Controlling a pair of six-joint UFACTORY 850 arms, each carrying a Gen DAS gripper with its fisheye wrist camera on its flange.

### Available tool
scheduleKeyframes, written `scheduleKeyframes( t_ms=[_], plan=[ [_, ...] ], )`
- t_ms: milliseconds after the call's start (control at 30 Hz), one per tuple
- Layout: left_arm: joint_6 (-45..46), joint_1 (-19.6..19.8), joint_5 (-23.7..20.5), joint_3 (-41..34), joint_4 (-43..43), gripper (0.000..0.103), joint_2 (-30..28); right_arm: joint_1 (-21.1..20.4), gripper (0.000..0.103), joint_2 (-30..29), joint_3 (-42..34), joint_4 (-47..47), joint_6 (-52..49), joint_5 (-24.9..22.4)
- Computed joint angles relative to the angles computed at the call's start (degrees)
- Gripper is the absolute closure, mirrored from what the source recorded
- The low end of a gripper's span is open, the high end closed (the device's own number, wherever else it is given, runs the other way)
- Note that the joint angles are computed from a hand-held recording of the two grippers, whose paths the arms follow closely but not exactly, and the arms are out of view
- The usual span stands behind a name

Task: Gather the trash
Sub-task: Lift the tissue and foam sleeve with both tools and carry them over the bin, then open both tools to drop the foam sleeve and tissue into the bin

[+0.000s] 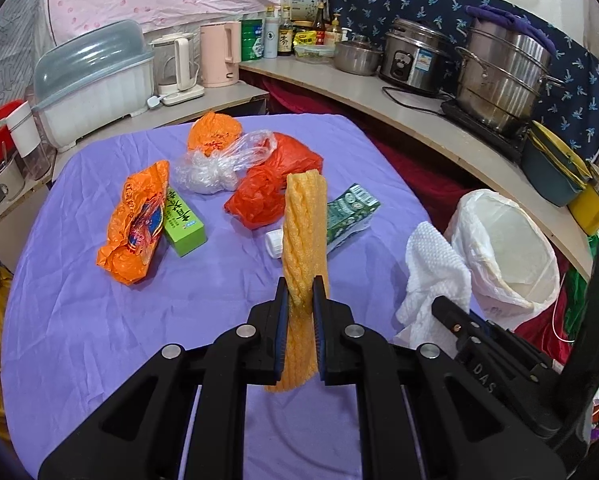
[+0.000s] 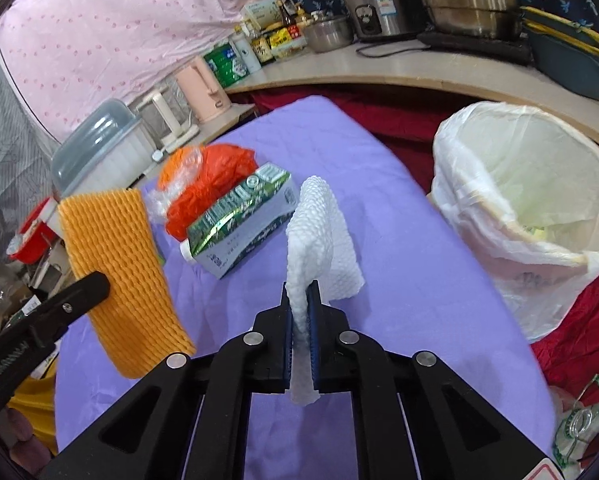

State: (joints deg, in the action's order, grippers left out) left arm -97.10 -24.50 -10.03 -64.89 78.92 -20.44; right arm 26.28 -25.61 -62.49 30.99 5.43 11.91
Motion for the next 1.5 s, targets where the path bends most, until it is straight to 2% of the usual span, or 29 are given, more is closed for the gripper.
scheduleKeyframes(
  t_ms=[267, 467, 600, 1000, 1233, 1500],
  plan=[
    [0.8, -4.1, -0.2, -1.3, 0.6, 0.092, 1.0, -1.9, 0.096, 8.1, 6.6, 3.1, -3.3, 3.4],
    [10.0, -7.1, 0.4, -4.6, -7.1, 0.092, -0.5, -4.2, 0.096, 12.3, 9.9, 9.0, -9.4, 5.5],
    [18.4, -9.0, 0.1, -8.0, -14.7, 0.092, -2.6, -6.6, 0.096, 14.5, 12.1, 9.3, -9.4, 6.1],
    [56.1, -12.5, -1.8, -21.7, -50.5, 0.092, -11.9, -13.8, 0.096, 15.7, 13.6, 6.8, -6.6, 6.3],
    [71.9, -13.1, -5.6, -31.8, -65.5, 0.091, -19.3, -17.2, 0.096, 13.3, 12.1, 5.7, -5.2, 5.4],
    [81.6, -13.0, -9.7, -41.2, -74.5, 0.091, -26.7, -19.3, 0.096, 9.6, 9.1, 5.1, -4.8, 4.3]
  ],
)
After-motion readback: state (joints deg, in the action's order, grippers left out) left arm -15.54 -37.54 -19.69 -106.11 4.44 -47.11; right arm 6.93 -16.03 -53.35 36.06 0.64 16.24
